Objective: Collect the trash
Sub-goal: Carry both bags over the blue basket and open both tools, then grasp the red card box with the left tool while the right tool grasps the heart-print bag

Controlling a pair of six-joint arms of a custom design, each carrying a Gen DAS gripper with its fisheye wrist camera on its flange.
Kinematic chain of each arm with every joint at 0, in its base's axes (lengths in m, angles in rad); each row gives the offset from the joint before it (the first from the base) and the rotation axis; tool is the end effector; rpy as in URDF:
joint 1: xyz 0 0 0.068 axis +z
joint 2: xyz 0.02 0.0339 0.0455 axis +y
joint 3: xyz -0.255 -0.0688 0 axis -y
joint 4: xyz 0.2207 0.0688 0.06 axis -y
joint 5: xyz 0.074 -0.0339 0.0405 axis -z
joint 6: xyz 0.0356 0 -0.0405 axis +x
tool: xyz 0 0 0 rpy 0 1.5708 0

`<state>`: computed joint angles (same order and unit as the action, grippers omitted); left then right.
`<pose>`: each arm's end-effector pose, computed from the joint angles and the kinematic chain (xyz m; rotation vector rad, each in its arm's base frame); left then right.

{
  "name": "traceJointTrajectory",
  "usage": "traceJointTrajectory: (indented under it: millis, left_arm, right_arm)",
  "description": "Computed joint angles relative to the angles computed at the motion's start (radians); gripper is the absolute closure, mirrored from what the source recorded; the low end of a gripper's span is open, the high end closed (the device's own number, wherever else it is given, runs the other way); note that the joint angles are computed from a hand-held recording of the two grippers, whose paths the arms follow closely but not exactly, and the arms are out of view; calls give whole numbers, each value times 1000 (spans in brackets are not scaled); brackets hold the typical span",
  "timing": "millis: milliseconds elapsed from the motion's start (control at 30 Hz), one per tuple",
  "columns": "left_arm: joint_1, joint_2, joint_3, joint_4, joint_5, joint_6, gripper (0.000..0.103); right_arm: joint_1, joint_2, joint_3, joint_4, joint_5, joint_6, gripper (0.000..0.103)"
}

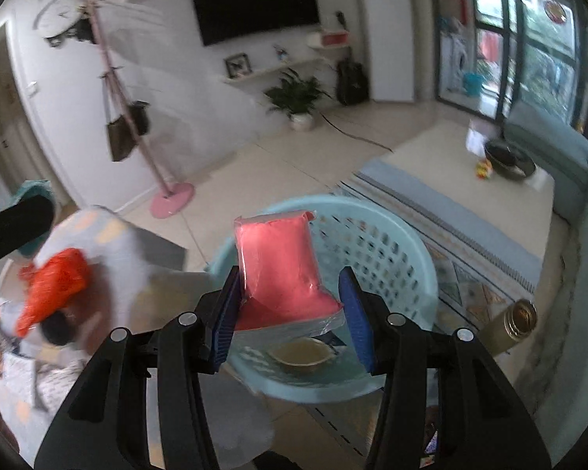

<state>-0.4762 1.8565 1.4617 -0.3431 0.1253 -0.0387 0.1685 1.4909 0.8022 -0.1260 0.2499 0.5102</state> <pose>0.3531 -0.1871 0.2551 0.5700 2.2656 -0.4047 0.2801 0.0387 0.1948 0.5152 2.2963 0.0323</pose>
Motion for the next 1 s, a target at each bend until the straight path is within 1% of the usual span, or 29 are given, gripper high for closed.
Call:
traceJointTrajectory:
  millis: [167, 333, 400, 467, 500, 567, 633, 800, 933, 1000]
  left_arm:
    - [-21, 160, 166, -77, 19, -10, 51]
    - [-21, 276, 304, -141, 53, -18, 50]
    - [-19, 284, 308, -142, 69, -26, 42]
    - [-19, 286, 298, -120, 82, -39, 39]
    - [-21, 291, 303, -117, 80, -40, 34]
    - [-19, 279, 280, -97, 83, -42, 25]
    - [-17, 263, 262, -86, 93, -44, 24]
    - [11, 136, 102, -12, 118, -31, 24]
    - [32, 28, -11, 31, 124, -35, 24]
    - [49, -43, -82, 59, 121, -35, 24]
  right_arm:
    - [-73, 122, 19, 33, -62, 3, 56]
    - [-98, 211, 56, 44, -78, -6, 55]
    - [-115, 229, 66, 44, -94, -18, 55]
    - [-137, 241, 69, 46, -123, -23, 52]
    - [-145, 239, 65, 48, -132, -25, 52]
    - [-158, 234, 66, 45, -152, -24, 45]
    - [-161, 214, 54, 43, -150, -19, 44]
    - [-154, 139, 20, 23, -152, -19, 44]
    - [-93, 48, 9, -28, -122, -17, 44]
    - [-58, 9, 13, -59, -102, -17, 40]
